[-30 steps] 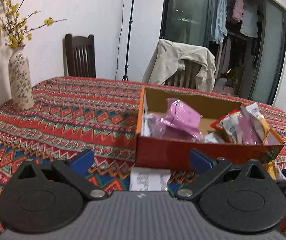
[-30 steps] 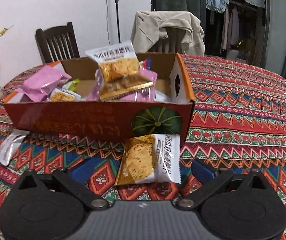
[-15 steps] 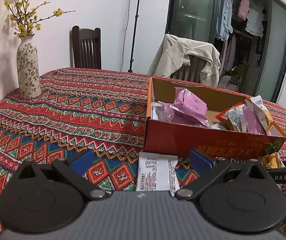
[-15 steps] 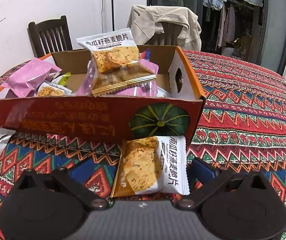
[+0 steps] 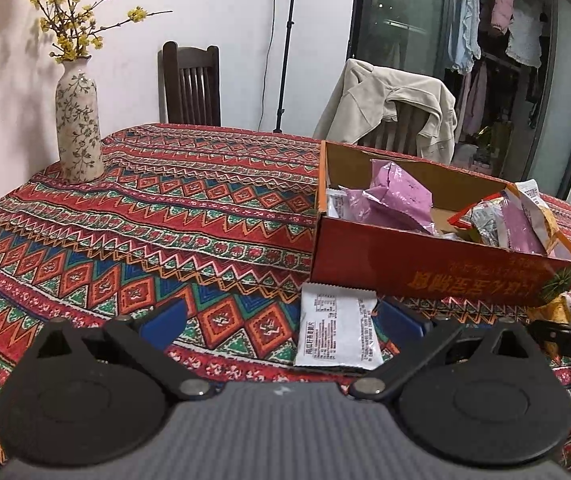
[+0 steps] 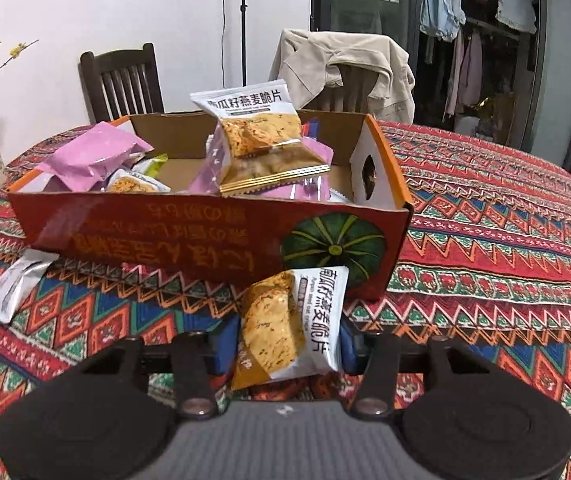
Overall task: Organize snacks
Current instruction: 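Grasp the yellow oat cracker packet with the right tool while the left tool grasps the white sachet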
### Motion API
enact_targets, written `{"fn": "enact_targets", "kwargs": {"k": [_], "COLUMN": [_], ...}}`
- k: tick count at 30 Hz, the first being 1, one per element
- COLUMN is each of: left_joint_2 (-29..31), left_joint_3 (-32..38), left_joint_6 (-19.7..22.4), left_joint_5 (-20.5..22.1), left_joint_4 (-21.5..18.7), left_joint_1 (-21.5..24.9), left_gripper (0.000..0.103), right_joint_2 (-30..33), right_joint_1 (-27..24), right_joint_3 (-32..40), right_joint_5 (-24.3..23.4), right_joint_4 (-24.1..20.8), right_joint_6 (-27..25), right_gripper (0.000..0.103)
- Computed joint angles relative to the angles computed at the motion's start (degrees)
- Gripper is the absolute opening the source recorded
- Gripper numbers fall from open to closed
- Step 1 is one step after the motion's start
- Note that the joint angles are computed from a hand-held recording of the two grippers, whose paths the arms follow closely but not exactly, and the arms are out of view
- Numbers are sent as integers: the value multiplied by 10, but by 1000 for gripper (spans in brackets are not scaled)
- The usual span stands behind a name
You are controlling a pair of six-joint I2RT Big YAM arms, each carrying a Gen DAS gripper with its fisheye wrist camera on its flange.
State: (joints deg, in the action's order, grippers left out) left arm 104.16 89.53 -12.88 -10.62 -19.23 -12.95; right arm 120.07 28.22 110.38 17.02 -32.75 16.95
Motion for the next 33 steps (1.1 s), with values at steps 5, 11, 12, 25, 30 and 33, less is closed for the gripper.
{"fn": "enact_targets", "kwargs": {"k": [5, 11, 12, 25, 30, 33], "left_joint_2": [12, 45, 51, 111, 109, 104], "left_joint_3": [15, 58, 66, 134, 128, 116], "left_joint_6": [4, 15, 19, 10, 27, 34], "left_joint_5": [-6, -7, -7, -7, -16, -14], "left_joint_4": [-17, -52, -57, -111, -99, -79], "left_joint_1": [-4, -16, -17, -23, -27, -28], "left_gripper": [103, 103, 103, 103, 91, 76], "right_joint_2": [-55, -87, -88, -80, -83, -83], "right_joint_1": [6, 11, 10, 12, 14, 14], "right_joint_3": [-96, -162, -164, -160, -168, -167], "right_joint_5": [1, -3, -7, -18, -16, -11], "right_joint_4": [106, 202, 209, 208, 219, 219], "right_joint_6": [-3, -6, -8, -12, -14, -14], "right_gripper": [46, 46, 46, 47, 47, 47]}}
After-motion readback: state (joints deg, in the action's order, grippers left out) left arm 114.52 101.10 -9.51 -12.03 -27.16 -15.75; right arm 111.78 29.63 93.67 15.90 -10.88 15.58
